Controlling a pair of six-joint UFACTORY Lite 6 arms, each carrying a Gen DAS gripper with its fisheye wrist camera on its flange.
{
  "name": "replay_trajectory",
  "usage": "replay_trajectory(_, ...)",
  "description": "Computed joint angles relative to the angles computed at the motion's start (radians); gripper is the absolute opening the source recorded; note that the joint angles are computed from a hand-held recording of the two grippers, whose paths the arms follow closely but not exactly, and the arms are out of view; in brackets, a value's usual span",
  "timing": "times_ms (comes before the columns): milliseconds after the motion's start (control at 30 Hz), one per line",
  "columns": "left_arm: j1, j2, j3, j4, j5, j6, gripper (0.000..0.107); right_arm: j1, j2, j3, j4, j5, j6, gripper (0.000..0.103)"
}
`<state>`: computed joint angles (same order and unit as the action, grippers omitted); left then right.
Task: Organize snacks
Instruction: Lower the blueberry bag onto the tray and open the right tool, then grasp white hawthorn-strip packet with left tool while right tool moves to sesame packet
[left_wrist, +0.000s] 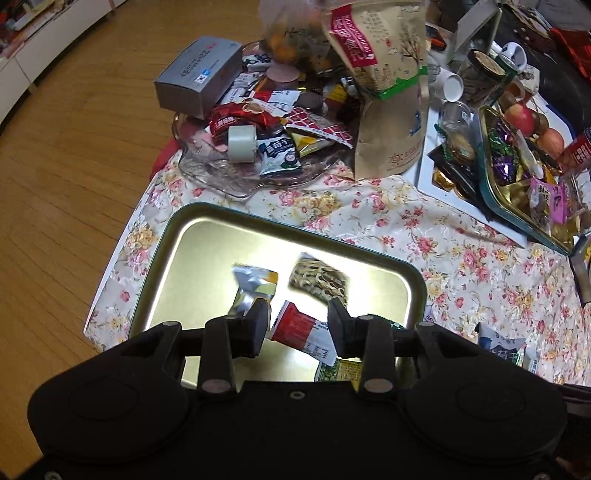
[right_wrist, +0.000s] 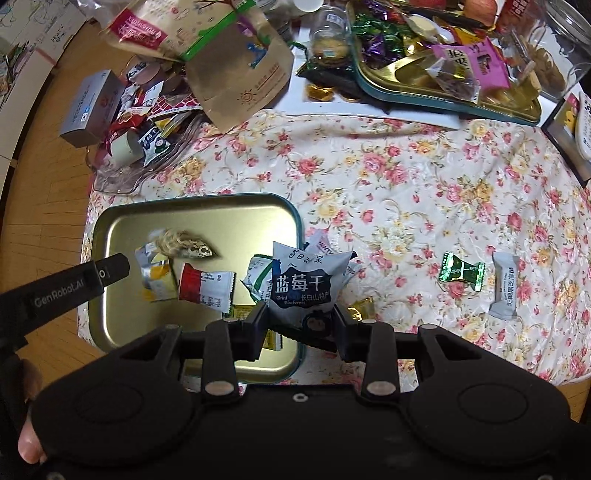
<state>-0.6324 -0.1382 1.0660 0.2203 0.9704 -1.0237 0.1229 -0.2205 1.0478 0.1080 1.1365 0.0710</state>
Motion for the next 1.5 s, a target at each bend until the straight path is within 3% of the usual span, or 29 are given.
replay_trajectory(233, 0.054, -0.022, -0.038, -0.097, -0.027, 0.09, 0.045, 0.072, 0.015, -0.007, 0.003, -0.024, 0.03, 0.038)
replay_trajectory(567, 0.058, -0.008, -0.035, -0.091, 0.001, 0.074, 0.045, 0.161, 0.007, -0.022, -0.031, -0.051, 0.094, 0.041)
replay_trajectory(767, 0.051, 0.001, -0.028, -0.087, 0.005, 0.076, 0.045, 0.124, 0.009, -0.012, 0.04, -0.032, 0.023, 0.044)
replay_trajectory(1500, -0.015, 0.155, 0.085, -0.22, -0.027, 0.159, 0.045, -0.083, 0.062, -0.027, -0.017, -0.043, -0.022, 0.044)
